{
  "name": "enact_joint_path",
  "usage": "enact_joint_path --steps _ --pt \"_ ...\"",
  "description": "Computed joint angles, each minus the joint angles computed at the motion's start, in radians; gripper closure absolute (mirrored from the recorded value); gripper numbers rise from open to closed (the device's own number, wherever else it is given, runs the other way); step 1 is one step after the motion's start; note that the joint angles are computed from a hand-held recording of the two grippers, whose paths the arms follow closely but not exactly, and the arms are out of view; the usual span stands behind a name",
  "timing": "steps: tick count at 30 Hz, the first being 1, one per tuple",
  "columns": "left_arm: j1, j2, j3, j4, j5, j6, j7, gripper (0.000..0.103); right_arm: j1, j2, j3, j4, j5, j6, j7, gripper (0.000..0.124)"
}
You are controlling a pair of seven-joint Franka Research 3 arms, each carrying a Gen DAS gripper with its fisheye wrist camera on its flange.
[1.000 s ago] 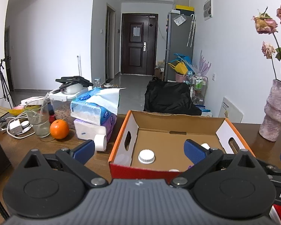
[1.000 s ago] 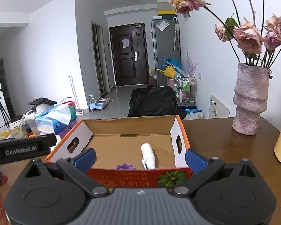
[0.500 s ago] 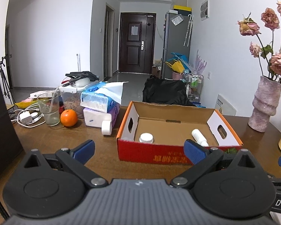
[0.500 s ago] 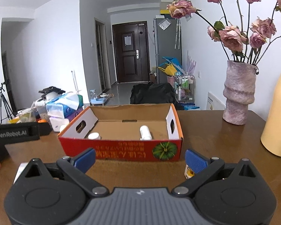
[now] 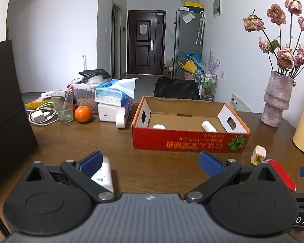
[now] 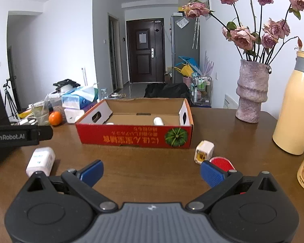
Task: Organize rigid objects
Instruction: 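Withdraw both tools from the box back toward the blue cap and green bottle, then grasp the blue cap with the right tool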
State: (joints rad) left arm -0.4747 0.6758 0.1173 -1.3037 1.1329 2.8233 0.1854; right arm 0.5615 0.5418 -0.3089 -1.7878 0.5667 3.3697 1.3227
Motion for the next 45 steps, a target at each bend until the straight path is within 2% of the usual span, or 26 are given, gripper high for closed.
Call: enact_joint_path --steps 4,10,16,21,27,33,40,45 --pt "-0.017 -0.055 0.012 -0.088 0.056 0.007 -0.058 0.000 0.001 -0.040 0.022 -0.070 0.007 0.023 -0.021 0.022" --pt "-0.008 -0.110 -0.021 -0.187 0.131 -0.006 -0.118 0.000 -0.008 -0.079 0.059 -0.144 0.029 0.040 -0.063 0.022" --pt "0.016 -0.138 -0.066 -0.255 0.160 -0.022 -0.131 0.000 -0.064 -0.104 0.138 -0.203 0.037 0.058 -0.084 0.022" --pt "0.033 -0.148 -0.086 -0.286 0.171 -0.020 -0.147 0.000 -0.064 -0.102 0.146 -0.215 0.049 0.053 -0.102 0.022" --pt "0.048 -0.134 -0.097 -0.282 0.144 -0.013 -0.125 0.000 -0.059 -0.078 0.135 -0.191 0.042 0.017 -0.097 0.022" --pt "0.055 -0.111 -0.095 -0.272 0.093 -0.013 -0.082 0.000 -0.025 -0.023 0.082 -0.137 -0.013 -0.058 -0.046 0.026" --pt "0.050 -0.095 -0.081 -0.264 0.043 -0.009 -0.056 0.000 -0.108 0.017 0.153 -0.076 -0.130 -0.109 0.007 0.027" --pt "0.043 -0.087 -0.071 -0.255 0.024 -0.014 -0.051 0.000 -0.087 0.058 0.111 -0.023 -0.197 -0.165 0.072 0.034"
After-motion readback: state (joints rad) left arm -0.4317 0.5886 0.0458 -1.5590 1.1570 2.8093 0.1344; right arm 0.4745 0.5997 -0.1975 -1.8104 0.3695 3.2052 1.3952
